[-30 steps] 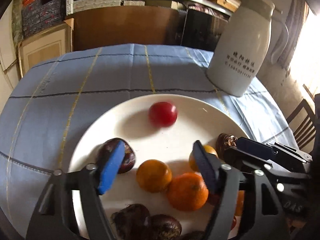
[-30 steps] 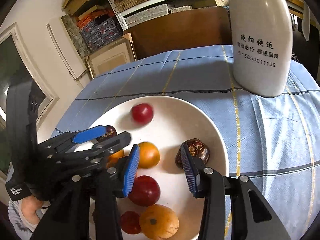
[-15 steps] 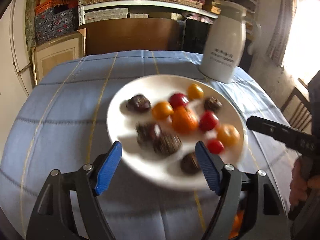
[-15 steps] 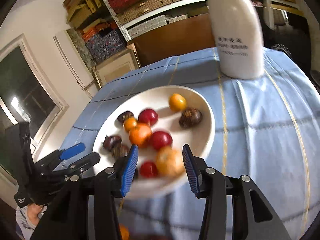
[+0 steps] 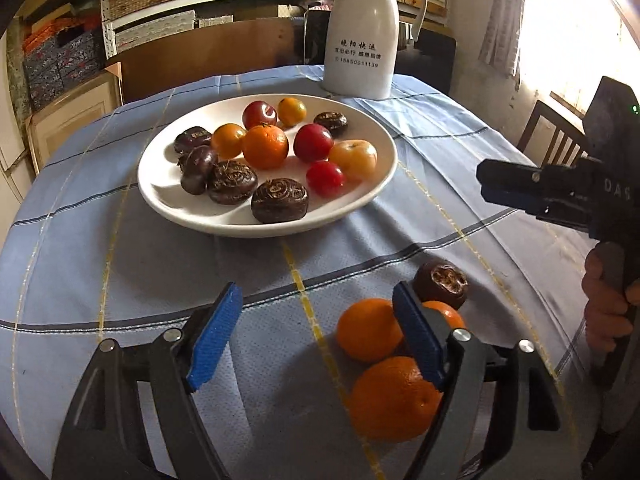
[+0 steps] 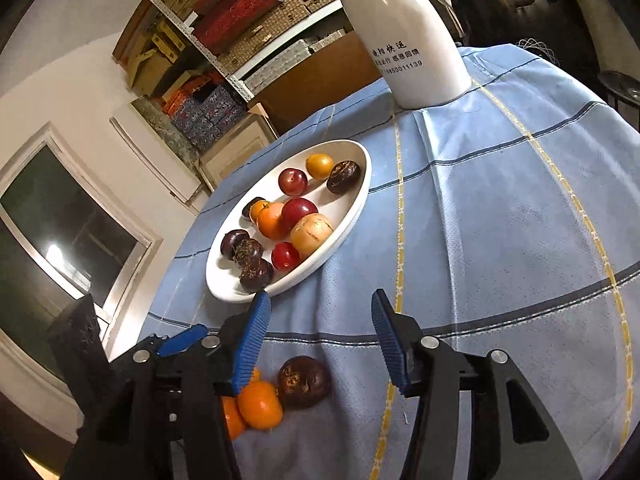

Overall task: Organize fruits
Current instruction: 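Grasp an orange with the left tool while the right tool grasps a dark brown fruit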

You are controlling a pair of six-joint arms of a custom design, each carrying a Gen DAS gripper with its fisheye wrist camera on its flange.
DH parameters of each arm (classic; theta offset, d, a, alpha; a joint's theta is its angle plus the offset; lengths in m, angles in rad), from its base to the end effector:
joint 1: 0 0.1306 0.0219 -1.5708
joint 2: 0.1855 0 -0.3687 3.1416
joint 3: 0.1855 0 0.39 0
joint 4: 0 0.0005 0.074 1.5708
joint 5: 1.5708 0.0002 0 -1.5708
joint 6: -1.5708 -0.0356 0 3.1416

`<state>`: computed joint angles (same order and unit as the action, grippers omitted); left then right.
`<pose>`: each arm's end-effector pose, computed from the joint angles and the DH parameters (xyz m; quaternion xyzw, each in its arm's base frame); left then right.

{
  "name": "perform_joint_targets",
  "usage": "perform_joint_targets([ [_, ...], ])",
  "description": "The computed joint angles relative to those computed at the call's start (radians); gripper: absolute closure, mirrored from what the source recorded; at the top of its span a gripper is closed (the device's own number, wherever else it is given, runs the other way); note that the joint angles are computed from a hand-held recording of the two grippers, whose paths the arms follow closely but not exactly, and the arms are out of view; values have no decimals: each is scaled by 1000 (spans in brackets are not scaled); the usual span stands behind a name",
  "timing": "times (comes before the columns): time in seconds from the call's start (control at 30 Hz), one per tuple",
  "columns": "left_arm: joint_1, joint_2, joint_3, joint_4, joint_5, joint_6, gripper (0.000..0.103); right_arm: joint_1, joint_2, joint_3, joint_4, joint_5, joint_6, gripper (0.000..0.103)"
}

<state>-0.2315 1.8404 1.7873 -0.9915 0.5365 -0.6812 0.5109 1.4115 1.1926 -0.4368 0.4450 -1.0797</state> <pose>0.6048 -0.1618 0.3505 0.4722 0.8054 -0.1936 0.3015 0.4406 0.2288 0.3496 0.3391 0.8125 0.1691 0.4430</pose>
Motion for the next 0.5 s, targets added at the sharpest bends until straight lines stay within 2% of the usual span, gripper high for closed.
perform_joint_targets([
  [0.07, 4, 4, 0, 6, -2, 3, 18, -1, 5, 6, -14, -4, -5, 50],
  [0.23, 34, 26, 30, 73, -41, 122, 19, 13, 4, 12, -22, 3, 6, 49],
  [0.3, 56, 44, 56, 57, -9, 159, 19, 15, 11, 20, -35, -1, 9, 49],
  [0.4, 77, 50, 69, 19, 64, 159, 20, 17, 19, 30, -49, 1, 20, 49],
  [0.43, 77, 50, 65, 13, 64, 150, 21, 17, 20, 30, -48, 1, 22, 49],
  [0.5, 73, 55, 67, -8, 52, 130, 30, 17, 21, 28, -52, -1, 16, 49],
])
